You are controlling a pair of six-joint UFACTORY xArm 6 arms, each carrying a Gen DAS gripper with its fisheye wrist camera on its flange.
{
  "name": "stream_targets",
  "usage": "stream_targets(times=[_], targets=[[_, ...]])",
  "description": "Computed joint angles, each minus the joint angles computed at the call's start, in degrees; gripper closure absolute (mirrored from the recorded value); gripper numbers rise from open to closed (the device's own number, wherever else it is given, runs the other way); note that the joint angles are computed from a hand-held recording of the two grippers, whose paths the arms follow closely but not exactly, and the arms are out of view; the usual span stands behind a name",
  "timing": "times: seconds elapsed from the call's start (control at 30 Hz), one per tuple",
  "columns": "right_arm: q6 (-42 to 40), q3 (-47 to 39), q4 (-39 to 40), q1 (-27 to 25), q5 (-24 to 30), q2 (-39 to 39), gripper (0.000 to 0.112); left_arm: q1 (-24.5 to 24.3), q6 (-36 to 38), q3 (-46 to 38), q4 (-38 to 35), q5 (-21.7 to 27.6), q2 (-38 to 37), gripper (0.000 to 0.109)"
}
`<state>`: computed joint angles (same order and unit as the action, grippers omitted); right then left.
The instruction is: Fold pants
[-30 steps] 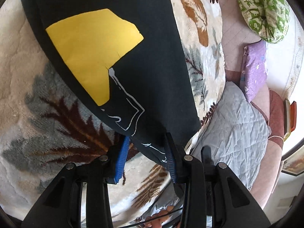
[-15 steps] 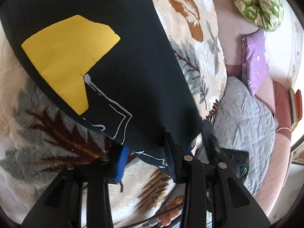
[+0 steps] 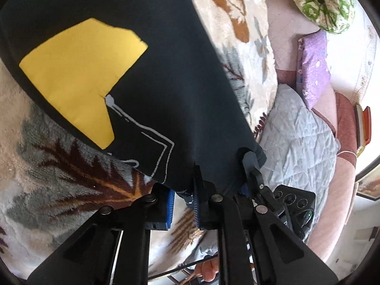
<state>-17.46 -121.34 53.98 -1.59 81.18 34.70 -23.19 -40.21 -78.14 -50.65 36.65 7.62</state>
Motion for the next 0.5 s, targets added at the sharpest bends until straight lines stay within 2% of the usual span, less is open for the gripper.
stream_targets(times=[0.5], targets=[[5.9, -7.1, -4.2, 4.2, 0.2, 0.4, 0.101, 4.6, 8.2, 2.8, -7.5, 2.6, -5.0, 0.098]])
